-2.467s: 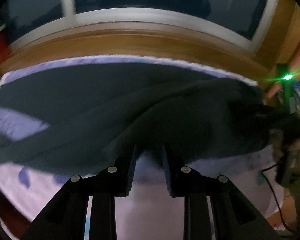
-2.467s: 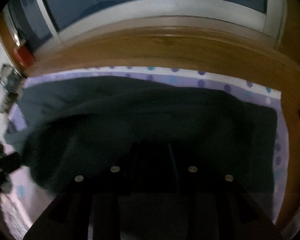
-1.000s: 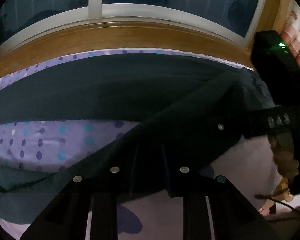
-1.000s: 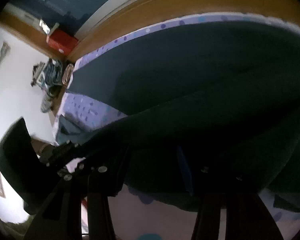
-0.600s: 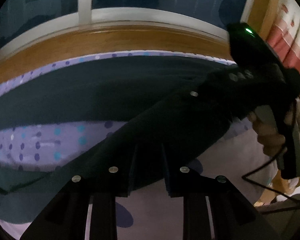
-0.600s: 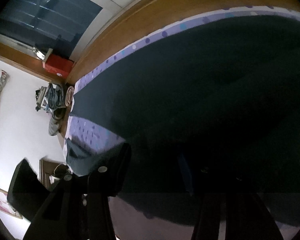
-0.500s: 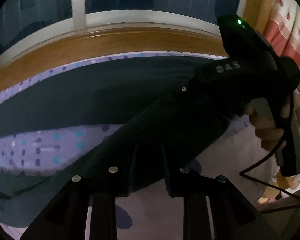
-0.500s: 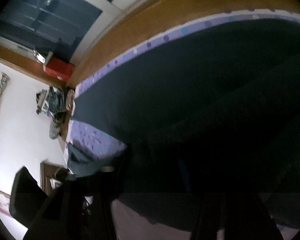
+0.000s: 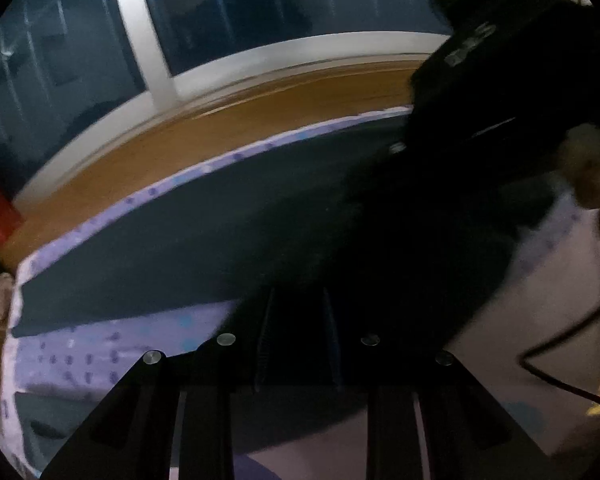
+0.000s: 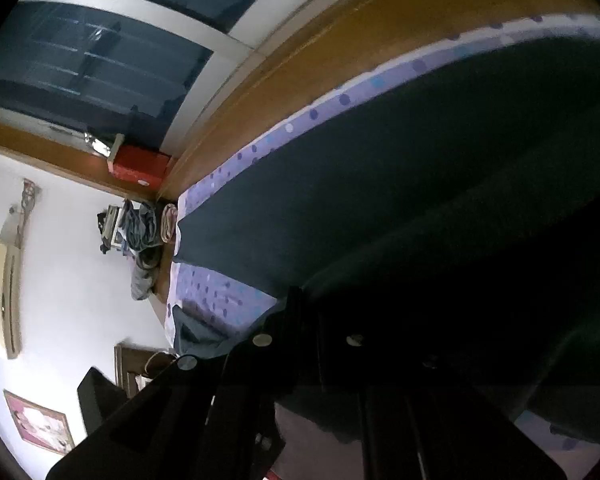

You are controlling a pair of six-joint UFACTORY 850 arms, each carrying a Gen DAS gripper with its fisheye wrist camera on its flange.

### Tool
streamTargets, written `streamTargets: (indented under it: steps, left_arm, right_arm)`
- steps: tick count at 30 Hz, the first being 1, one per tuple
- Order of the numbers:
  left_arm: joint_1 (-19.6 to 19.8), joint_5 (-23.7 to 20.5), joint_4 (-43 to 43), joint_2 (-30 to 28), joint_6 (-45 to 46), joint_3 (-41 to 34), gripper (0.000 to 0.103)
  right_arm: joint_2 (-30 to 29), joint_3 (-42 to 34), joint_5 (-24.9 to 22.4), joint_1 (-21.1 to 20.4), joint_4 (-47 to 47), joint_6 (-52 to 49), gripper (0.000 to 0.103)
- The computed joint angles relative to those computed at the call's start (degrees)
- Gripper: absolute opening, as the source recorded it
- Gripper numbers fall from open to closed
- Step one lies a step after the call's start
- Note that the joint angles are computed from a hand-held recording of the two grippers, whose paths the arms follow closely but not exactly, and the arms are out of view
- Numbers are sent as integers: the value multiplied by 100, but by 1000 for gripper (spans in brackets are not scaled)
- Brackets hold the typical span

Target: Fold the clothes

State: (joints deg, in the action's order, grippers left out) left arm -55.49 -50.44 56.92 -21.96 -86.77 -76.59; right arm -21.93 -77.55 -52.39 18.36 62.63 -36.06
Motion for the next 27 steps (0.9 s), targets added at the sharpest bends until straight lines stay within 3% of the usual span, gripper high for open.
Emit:
streamTargets:
  steps: [3,10,12,13,14,15,17,19,23,27]
  left_arm:
    - [-59,-286,234,-20,-292,66,24]
    - [56,-152,27,-178,-53,-6,23]
    - [99,14,-37,-83,-154,70,5]
    - [123,107,-64,-11,-252,128,5]
    - [147,200,-86,64,-359,187,5]
    - [170,284,-72,143,-509,252,4]
    - [172,341,-31,235,-695,300,4]
    - [173,325,-7,265,-745,270,4]
    - [288,495,-57,375,-897,272,4]
    - [363,675,-151,533,-1091,337,4]
  right_arm:
    - [1,-32,4,-1,-4,-25,6]
    - [-28,-167,15,19,-276,-311,6]
    - [100,-224,221,116,-955,-602,7]
    - [258,-183,541,209,-1546,-792,9]
    - [482,-21,1043,317,-2145,-1120,20]
    - [673,127,1501,403,-2745,-1274,40]
    - [1042,558,2501,435,-3383,-2045,63]
    - [1161,753,3029,344,-3455,-2770,66]
    - [832,421,2601,161,-3616,-3036,66]
    - [745,482,2900,232,-3616,-3482,66]
